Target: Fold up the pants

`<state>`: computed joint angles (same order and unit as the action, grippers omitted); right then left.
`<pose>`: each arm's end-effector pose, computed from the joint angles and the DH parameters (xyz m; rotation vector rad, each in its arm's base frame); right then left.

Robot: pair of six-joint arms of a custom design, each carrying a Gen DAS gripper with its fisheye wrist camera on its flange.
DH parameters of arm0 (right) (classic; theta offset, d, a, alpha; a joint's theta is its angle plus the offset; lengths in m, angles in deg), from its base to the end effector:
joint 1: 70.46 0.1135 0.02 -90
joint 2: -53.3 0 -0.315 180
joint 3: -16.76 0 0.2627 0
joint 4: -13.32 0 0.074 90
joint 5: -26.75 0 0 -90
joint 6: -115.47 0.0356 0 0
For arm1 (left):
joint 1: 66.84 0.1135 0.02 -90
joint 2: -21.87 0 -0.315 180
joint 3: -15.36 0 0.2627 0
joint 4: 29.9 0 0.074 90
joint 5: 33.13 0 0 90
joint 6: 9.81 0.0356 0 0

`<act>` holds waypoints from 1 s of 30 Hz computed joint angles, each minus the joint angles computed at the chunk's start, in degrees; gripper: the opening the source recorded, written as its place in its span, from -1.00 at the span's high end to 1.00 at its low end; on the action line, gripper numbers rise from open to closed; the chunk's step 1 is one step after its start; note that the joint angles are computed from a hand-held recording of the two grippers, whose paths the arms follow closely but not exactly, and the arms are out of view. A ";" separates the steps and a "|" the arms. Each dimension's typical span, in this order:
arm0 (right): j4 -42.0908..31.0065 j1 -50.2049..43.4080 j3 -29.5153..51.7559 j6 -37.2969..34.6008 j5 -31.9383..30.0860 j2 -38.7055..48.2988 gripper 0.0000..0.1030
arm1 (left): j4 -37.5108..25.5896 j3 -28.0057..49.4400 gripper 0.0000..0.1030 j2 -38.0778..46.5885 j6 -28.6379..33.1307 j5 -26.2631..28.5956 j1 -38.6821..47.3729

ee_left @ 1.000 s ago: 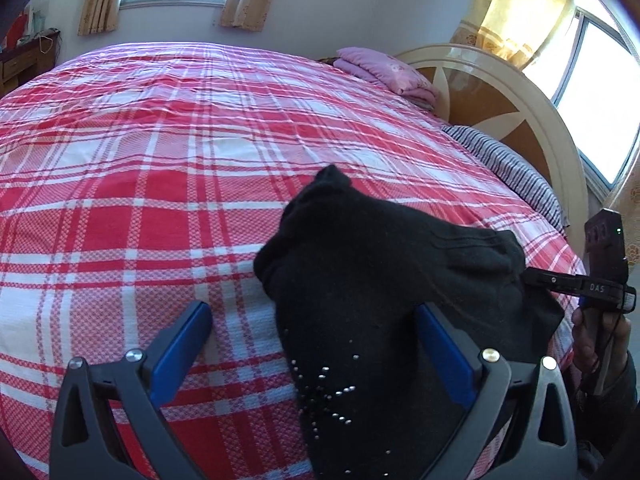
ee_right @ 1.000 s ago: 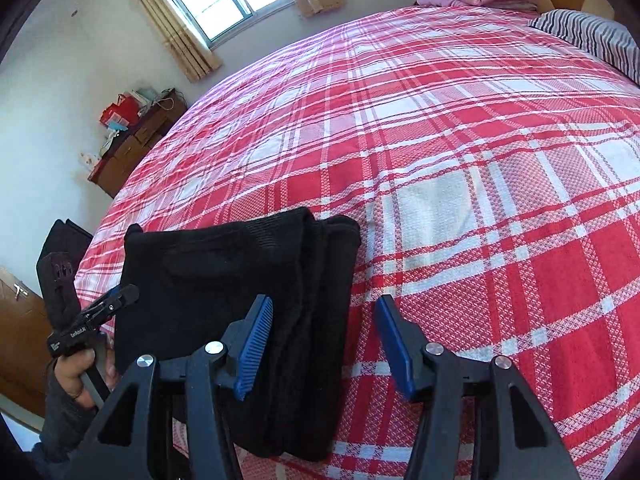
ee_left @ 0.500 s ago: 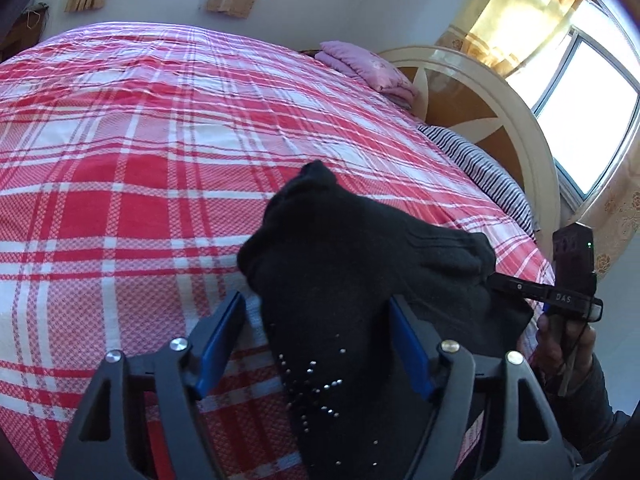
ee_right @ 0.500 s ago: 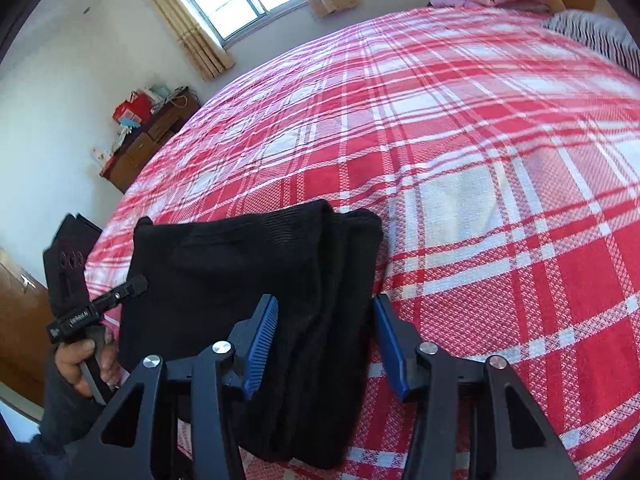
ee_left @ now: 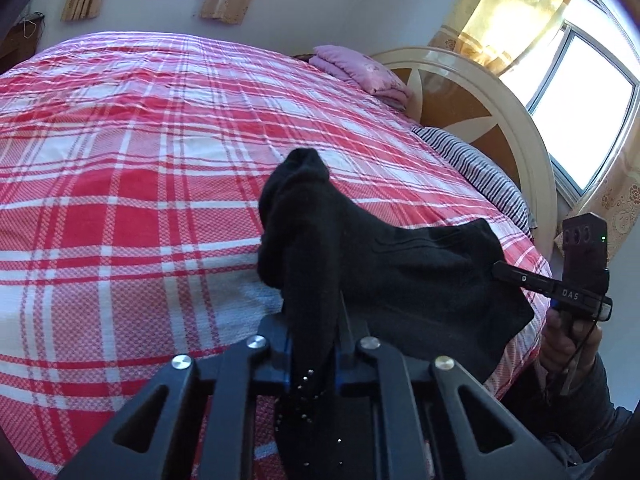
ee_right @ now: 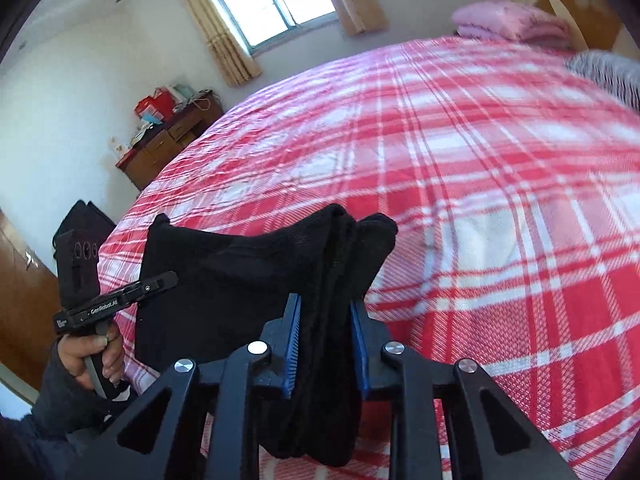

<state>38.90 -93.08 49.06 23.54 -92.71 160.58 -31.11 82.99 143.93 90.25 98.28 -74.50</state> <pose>0.2375 -0.0800 0.0808 0.1945 2.3206 0.4131 0.3902 -0.0762 0.0837 0.6446 2.3206 -0.8885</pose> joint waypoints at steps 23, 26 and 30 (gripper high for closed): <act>-25.79 27.43 38.76 4.19 9.23 8.46 0.56 | -4.15 6.47 0.77 -5.93 -0.34 -4.34 15.77; -28.84 30.56 46.66 5.01 8.53 13.23 0.56 | -4.33 7.84 0.77 -5.18 -0.50 -5.24 18.87; -32.62 34.11 57.30 6.47 7.42 19.96 0.56 | -3.84 9.75 0.77 -3.56 -0.87 -7.24 22.25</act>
